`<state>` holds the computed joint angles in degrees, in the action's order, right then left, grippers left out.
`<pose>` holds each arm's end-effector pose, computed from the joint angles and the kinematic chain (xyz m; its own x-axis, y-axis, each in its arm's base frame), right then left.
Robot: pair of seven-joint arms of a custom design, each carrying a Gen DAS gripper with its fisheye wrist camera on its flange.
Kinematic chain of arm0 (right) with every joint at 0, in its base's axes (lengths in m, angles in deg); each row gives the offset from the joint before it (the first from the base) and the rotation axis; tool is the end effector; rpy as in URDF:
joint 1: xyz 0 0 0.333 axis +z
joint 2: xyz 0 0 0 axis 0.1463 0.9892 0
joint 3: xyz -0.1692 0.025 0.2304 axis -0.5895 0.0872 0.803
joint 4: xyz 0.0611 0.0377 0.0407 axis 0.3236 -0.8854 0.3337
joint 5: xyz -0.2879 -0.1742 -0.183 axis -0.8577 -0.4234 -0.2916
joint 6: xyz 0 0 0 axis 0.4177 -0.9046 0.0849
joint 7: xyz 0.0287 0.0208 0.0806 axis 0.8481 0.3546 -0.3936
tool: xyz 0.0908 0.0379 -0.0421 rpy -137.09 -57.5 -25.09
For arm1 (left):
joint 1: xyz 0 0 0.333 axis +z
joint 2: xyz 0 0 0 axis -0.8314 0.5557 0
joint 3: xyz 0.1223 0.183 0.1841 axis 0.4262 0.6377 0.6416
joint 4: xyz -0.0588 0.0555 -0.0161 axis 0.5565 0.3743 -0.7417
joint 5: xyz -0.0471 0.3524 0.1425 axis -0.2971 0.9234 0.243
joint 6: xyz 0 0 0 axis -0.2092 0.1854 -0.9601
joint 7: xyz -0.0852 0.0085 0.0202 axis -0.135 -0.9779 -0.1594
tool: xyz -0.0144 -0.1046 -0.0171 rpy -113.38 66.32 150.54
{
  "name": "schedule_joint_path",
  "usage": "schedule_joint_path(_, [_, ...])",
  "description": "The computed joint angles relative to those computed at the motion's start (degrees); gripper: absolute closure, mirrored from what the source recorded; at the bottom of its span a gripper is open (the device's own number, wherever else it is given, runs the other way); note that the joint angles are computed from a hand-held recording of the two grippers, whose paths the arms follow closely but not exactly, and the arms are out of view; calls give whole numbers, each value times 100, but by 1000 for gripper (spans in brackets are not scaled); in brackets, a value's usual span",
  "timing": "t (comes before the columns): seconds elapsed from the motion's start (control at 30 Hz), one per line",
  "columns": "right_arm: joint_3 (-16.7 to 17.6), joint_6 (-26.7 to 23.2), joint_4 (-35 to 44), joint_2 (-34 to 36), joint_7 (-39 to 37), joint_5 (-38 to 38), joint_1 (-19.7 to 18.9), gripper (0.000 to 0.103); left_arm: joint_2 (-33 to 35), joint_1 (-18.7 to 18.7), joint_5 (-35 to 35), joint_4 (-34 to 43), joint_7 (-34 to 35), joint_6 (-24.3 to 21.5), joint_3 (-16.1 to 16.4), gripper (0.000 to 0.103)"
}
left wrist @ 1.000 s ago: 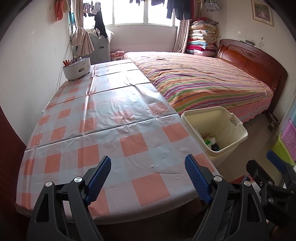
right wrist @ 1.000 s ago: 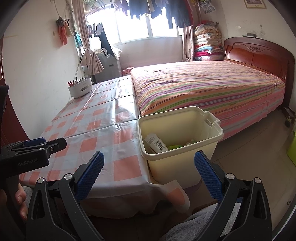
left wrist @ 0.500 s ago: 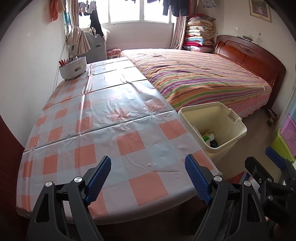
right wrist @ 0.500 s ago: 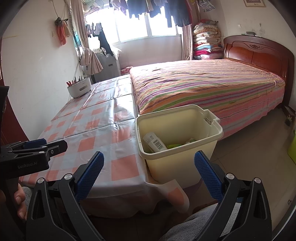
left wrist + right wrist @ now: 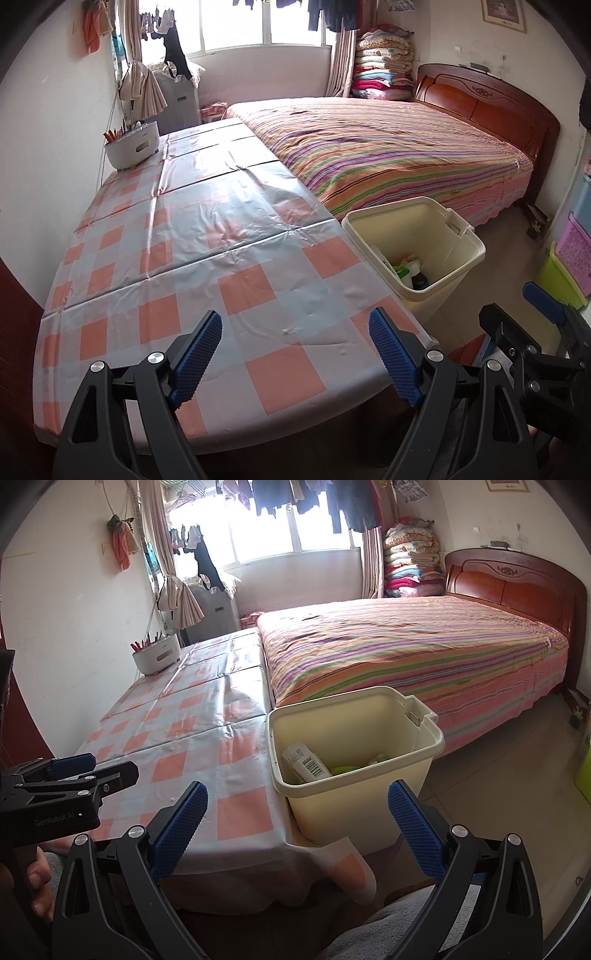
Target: Collect trash
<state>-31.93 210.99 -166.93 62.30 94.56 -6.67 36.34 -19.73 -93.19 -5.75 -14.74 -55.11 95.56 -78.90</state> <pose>0.6012 0.3723 0.4699 0.3437 -0.9276 -0.1465 -0.5827 -0.0884 -0.8078 0.5769 -0.4371 0.5260 0.1717 -0.9847 -0.0305 -0.6994 -0.1000 -0.7077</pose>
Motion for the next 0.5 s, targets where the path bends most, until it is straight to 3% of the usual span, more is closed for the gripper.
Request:
schedule_joint_path(0.23, [4,2,16,34,-26,37,-21,6,-13,10,-7,-33,-1,94,10,23])
schedule_joint_path(0.5, [-18,23,28,57,-18,25,-2,6,163,-64,4,258,163,-130,35,23])
